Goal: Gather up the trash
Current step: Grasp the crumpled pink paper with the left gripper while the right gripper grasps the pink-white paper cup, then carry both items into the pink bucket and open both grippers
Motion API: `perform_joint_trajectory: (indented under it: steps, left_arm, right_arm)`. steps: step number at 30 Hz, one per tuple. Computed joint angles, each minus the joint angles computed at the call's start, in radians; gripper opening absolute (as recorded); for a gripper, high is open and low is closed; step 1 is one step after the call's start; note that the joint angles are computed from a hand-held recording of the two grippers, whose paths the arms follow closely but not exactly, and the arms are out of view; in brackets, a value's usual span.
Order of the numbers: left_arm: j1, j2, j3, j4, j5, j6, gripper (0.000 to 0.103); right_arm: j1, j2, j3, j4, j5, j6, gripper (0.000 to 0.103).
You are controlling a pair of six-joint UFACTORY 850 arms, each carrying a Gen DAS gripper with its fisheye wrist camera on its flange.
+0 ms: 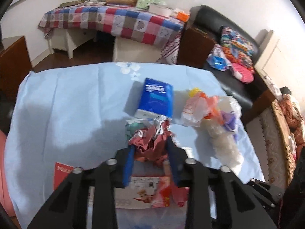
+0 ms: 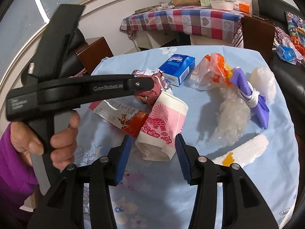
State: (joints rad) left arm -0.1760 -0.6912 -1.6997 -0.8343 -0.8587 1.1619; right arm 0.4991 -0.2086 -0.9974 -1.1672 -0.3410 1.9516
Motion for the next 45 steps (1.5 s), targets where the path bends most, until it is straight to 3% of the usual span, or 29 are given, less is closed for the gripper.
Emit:
perform_joint_trajectory:
  steps: [7,16,18,25,35,45]
  left_arm:
    - [0.018,0.061,0.062,-0.087,0.020,0.079,0.021]
    - [0.074,0.138,0.124,-0.160,0.006,0.132,0.021]
    - [0.086,0.153,0.137,-0.169,0.010,0.140,0.021]
    - [0.115,0.201,0.194,-0.203,0.036,0.177,0.021]
    - [0.154,0.285,0.290,-0.288,0.124,0.251,0.021]
    - [0.221,0.324,0.319,-0.390,0.252,0.304,0.021]
  right_arm:
    - [-0.004,-0.028,-0.030,0.039,0.003,-0.046,0.050]
    - [0.004,-0.081,-0.088,0.166,-0.087,-0.193,0.050]
    - [0.003,-0.083,-0.086,0.194,-0.089,-0.205,0.039]
    - [0.014,-0.051,-0.047,0.127,-0.105,-0.098,0.037]
    - [0.069,0.015,-0.038,-0.096,-0.186,0.092,0.037]
    - [0.089,-0.084,-0.202,-0.184,-0.134,0.030,0.037]
